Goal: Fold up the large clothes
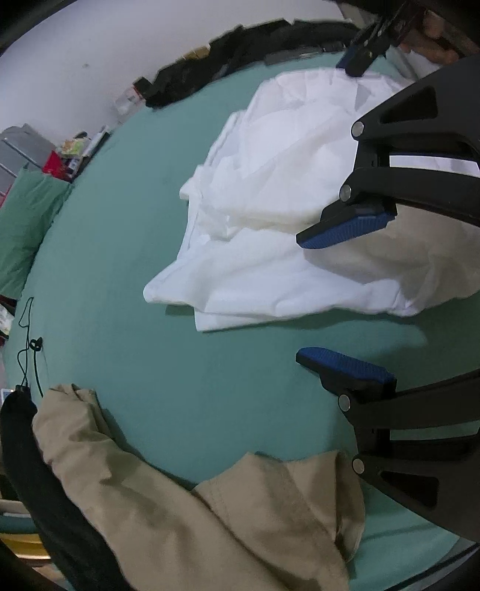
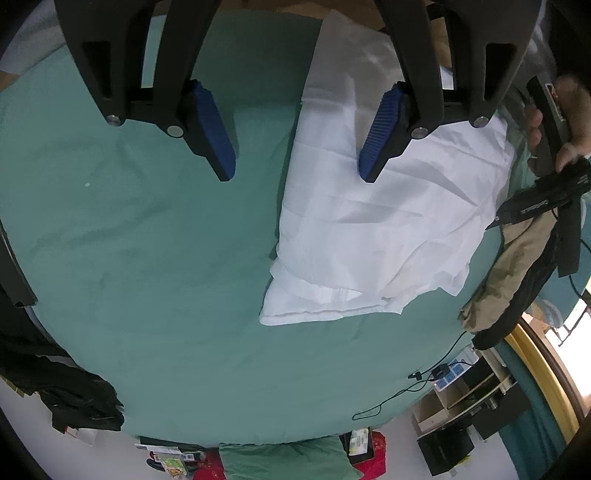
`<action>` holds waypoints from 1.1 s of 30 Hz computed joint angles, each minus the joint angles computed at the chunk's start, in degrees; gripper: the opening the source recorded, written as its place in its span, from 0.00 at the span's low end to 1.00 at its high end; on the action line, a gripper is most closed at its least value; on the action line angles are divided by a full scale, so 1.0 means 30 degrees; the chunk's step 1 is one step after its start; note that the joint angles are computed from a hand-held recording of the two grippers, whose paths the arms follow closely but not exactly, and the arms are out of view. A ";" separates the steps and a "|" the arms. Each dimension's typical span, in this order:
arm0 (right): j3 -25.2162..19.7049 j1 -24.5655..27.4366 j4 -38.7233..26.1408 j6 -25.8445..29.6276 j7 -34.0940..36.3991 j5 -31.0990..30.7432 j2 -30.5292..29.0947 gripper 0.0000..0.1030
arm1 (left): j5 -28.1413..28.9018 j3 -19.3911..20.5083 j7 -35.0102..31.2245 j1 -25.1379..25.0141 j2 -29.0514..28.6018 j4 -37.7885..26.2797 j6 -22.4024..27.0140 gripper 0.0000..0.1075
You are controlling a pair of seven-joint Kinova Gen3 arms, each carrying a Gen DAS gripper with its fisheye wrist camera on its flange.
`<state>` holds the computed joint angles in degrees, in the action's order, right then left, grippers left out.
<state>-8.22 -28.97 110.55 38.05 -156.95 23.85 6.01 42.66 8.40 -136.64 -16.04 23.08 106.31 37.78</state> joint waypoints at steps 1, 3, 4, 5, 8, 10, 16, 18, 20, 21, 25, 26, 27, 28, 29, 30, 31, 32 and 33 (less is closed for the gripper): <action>0.0022 0.0012 0.0042 -0.0111 -0.0013 0.0084 0.0079 0.69 | 0.0770 0.0240 -0.0742 -0.0606 0.0233 -0.0044 0.0597 0.55; 0.0081 0.0021 0.0150 -0.0323 -0.0027 0.0178 0.0202 0.72 | 0.2322 0.1291 -0.1701 -0.2340 0.0646 -0.0044 0.1921 0.57; 0.0128 0.0049 0.0265 -0.0495 -0.0053 0.0172 0.0225 0.73 | 0.3073 0.1586 -0.2421 -0.2913 0.0673 0.0144 0.2265 0.60; 0.0180 0.0058 0.0403 -0.0675 -0.0178 0.0191 0.0211 0.75 | 0.3549 0.1578 -0.3128 -0.3144 0.0573 0.0263 0.2692 0.63; 0.0278 0.0124 0.0713 -0.1091 -0.0475 0.0147 0.0169 0.79 | 0.3144 0.0408 -0.3754 -0.1842 0.0485 0.0309 0.3414 0.69; 0.0301 0.0237 0.0800 -0.1272 -0.0358 -0.0032 0.0155 0.80 | 0.2154 0.0048 -0.3494 -0.0874 0.0584 0.0384 0.3104 0.72; 0.0311 0.0508 0.1208 -0.1904 -0.0111 -0.0398 -0.0092 0.80 | 0.1467 0.2644 -0.2796 -0.3060 0.1187 0.0118 0.2847 0.77; 0.0320 0.0718 0.1391 -0.2186 0.0216 -0.0703 -0.0219 0.80 | 0.1512 0.2495 -0.2424 -0.2775 0.0616 0.0454 0.1770 0.77; 0.0312 0.0795 0.1532 -0.2406 0.0285 -0.0746 -0.0297 0.80 | 0.0458 0.1323 -0.1745 -0.1740 -0.0299 0.0554 0.0312 0.77; 0.0303 0.0825 0.1568 -0.2489 0.0305 -0.0786 -0.0301 0.80 | 0.0124 0.1079 -0.1201 -0.1729 -0.0422 0.0490 -0.0058 0.77; 0.0298 0.0926 0.1580 -0.2676 0.0518 -0.1006 -0.0244 0.80 | 0.1205 0.3265 -0.1271 -0.4077 0.1108 0.0109 0.1472 0.77; 0.0304 0.0973 0.1588 -0.2764 0.0638 -0.1122 -0.0220 0.80 | 0.1271 0.3823 -0.1842 -0.4698 0.1501 -0.0097 0.2248 0.77; 0.0311 0.1012 0.1587 -0.2853 0.0752 -0.1253 -0.0189 0.80 | 0.1567 0.4150 -0.2311 -0.5010 0.1946 -0.0240 0.3025 0.77; 0.0324 0.1033 0.1593 -0.2927 0.0842 -0.1343 -0.0162 0.80 | 0.1993 0.4224 -0.2746 -0.5039 0.2345 -0.0370 0.3802 0.77; 0.0341 0.1024 0.1609 -0.2996 0.0876 -0.1369 -0.0140 0.80 | 0.2260 0.3979 -0.3024 -0.4888 0.2596 -0.0549 0.4562 0.77; 0.0363 0.1032 0.1629 -0.3055 0.0950 -0.1409 -0.0127 0.80 | 0.2435 0.3644 -0.3247 -0.4607 0.2795 -0.0760 0.5338 0.77; 0.0380 0.1007 0.1673 -0.3133 0.0937 -0.1407 -0.0118 0.80 | 0.2732 0.2996 -0.3566 -0.4108 0.2901 -0.0944 0.5967 0.78; 0.0400 0.1024 0.1723 -0.3218 0.0990 -0.1468 -0.0126 0.80 | 0.3070 0.2227 -0.3953 -0.3509 0.2844 -0.0942 0.6446 0.78; 0.0415 0.1057 0.1760 -0.3297 0.1063 -0.1575 -0.0133 0.80 | 0.3291 0.1470 -0.4387 -0.2840 0.2737 -0.0869 0.6748 0.80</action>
<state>-6.97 -25.80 115.83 28.16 -153.76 19.12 5.61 52.53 12.81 -149.80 -24.56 31.29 103.71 58.03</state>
